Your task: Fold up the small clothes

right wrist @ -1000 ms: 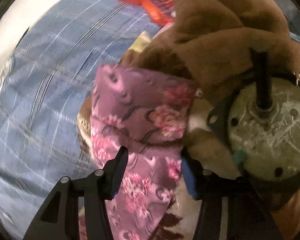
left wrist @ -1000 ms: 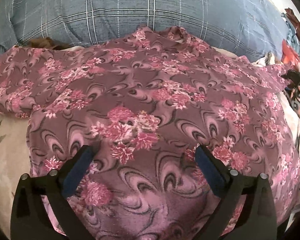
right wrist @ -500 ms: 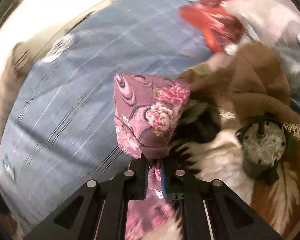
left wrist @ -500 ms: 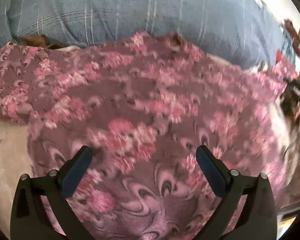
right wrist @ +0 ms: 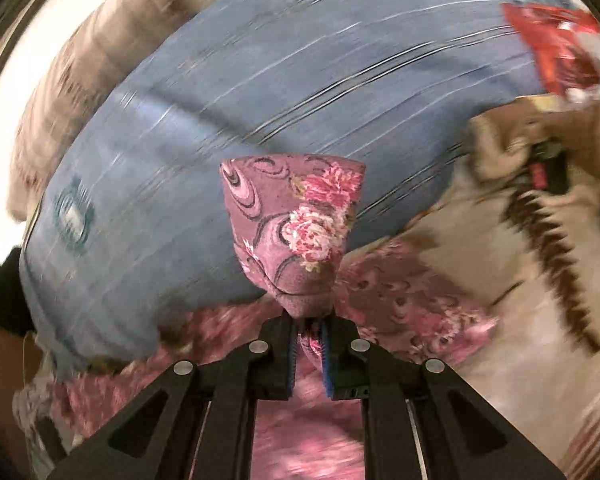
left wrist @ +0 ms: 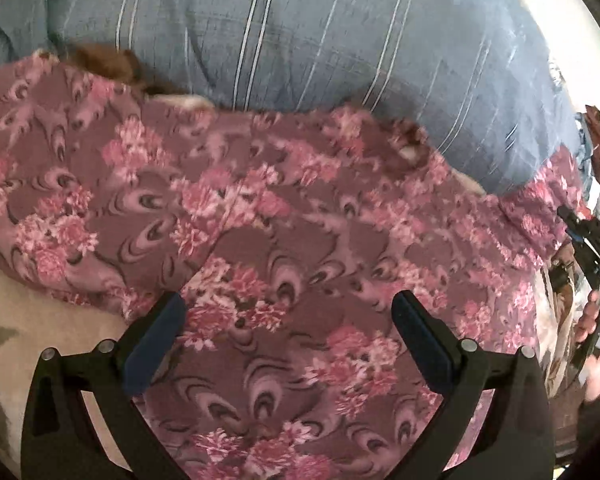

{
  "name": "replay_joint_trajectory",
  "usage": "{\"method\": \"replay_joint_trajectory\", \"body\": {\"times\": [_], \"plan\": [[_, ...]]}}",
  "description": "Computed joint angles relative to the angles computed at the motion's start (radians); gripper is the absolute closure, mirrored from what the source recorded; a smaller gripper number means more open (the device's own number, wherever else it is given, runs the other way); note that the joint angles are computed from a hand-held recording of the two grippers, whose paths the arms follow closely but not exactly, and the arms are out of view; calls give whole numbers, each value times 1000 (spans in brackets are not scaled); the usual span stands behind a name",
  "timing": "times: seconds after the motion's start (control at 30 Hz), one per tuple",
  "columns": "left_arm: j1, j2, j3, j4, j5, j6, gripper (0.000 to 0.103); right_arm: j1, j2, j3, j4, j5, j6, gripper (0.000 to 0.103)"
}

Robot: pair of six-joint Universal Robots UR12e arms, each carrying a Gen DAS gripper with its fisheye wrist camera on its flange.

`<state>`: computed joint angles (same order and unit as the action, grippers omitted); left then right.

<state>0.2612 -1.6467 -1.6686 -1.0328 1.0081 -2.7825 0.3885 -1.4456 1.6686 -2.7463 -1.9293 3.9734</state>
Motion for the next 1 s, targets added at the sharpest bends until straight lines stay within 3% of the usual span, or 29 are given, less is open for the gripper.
{"method": "replay_joint_trajectory", "body": {"times": [0.17,0.37,0.53,0.63,0.7,0.83,0.9,0.97,1.0], "plan": [[27,-2,18,-59,-72,-7,0,55,102,-112,21,65,-49,94],[61,-13,37,-106,-142,-48,0,118,227,-260,138,132,-143,93],[72,-20,45,-157,-186,-37,0,162,288,-329,267,187,-184,76],[72,-28,54,-226,-225,-4,0,182,287,-317,259,212,-232,66],[69,-30,56,-266,-242,14,0,190,267,-286,233,223,-245,64],[53,-39,64,-322,-262,40,0,183,201,-187,147,243,-188,63],[38,-45,68,-311,-245,4,0,172,159,-132,127,226,-135,62],[21,-42,57,-239,-227,-61,0,161,118,-77,110,190,-84,62],[15,-43,57,-224,-228,-73,11,155,102,-57,103,173,-60,60]]}}
